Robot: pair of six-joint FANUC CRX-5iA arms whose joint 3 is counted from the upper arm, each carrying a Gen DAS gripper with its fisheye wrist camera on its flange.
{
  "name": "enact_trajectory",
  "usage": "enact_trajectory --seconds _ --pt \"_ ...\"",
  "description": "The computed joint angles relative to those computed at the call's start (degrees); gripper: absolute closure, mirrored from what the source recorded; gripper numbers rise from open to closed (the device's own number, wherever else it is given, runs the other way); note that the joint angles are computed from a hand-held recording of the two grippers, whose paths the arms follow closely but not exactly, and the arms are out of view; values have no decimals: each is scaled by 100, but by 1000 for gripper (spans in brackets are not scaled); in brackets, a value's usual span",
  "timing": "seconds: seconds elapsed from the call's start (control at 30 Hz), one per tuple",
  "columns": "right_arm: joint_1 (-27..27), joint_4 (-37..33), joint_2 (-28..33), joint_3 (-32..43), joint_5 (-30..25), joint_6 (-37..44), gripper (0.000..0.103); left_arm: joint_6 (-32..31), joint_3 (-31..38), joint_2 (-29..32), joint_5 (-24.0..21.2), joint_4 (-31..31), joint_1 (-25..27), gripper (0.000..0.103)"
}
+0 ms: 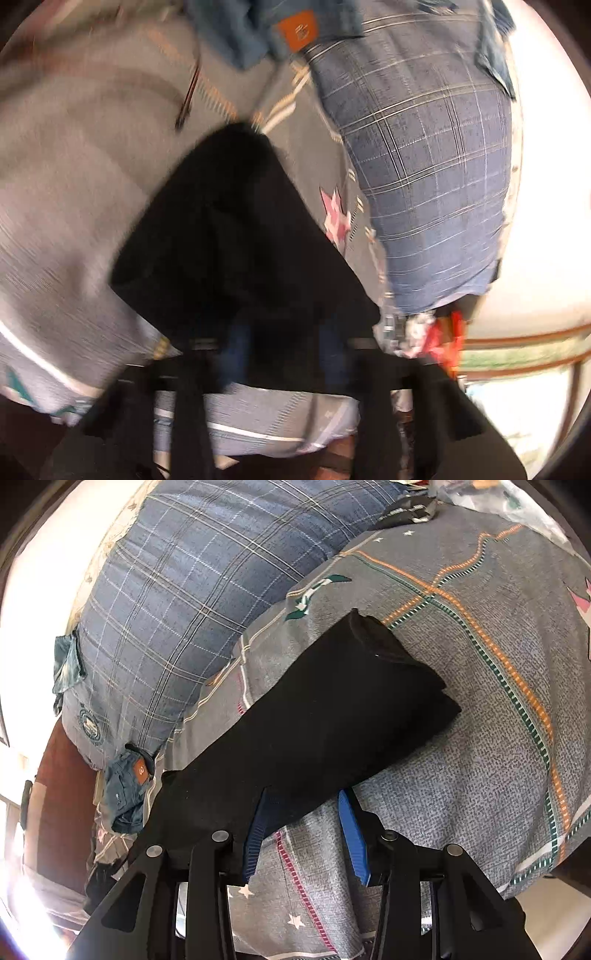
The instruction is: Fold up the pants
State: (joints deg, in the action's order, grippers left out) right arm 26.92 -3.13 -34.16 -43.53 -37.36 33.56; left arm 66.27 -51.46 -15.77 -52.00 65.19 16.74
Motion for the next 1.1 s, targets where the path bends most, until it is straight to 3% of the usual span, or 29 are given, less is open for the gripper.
enact_trajectory --seconds 0.17,0.27,0.53,0.6,0.63,0.67,0.7,0.87,0.93,1.0,1.1 --pt "84 409 -36 -123 1 -239 62 810 463 -702 527 -1511 130 86" --pt "-59 171 49 -70 44 -76 61 1424 671 -732 487 -2247 320 86" --pt "-232 -200 115 24 7 281 61 825 -95 -660 76 -763 877 85" --pt "-264 -276 126 51 -2 344 61 684 -109 -700 95 -465 790 73" --pt "-278 -319 132 65 -6 382 61 687 -60 -718 132 -501 725 50" --pt "-292 -352 147 81 -9 421 61 774 36 -682 273 -586 586 33" --pt "-316 -409 171 107 -19 485 61 973 142 -683 399 -852 485 31" --pt "-426 -620 359 217 -6 790 62 1998 808 -92 305 -2451 70 32" --pt "-339 -380 440 211 -17 665 62 2364 1016 164 200 -3013 -94 41" --pt "-298 -239 545 256 -45 624 66 2565 1068 29 344 -3421 -224 43" --pt "-228 -64 621 293 -65 481 72 2769 1228 16 202 -3723 -302 49"
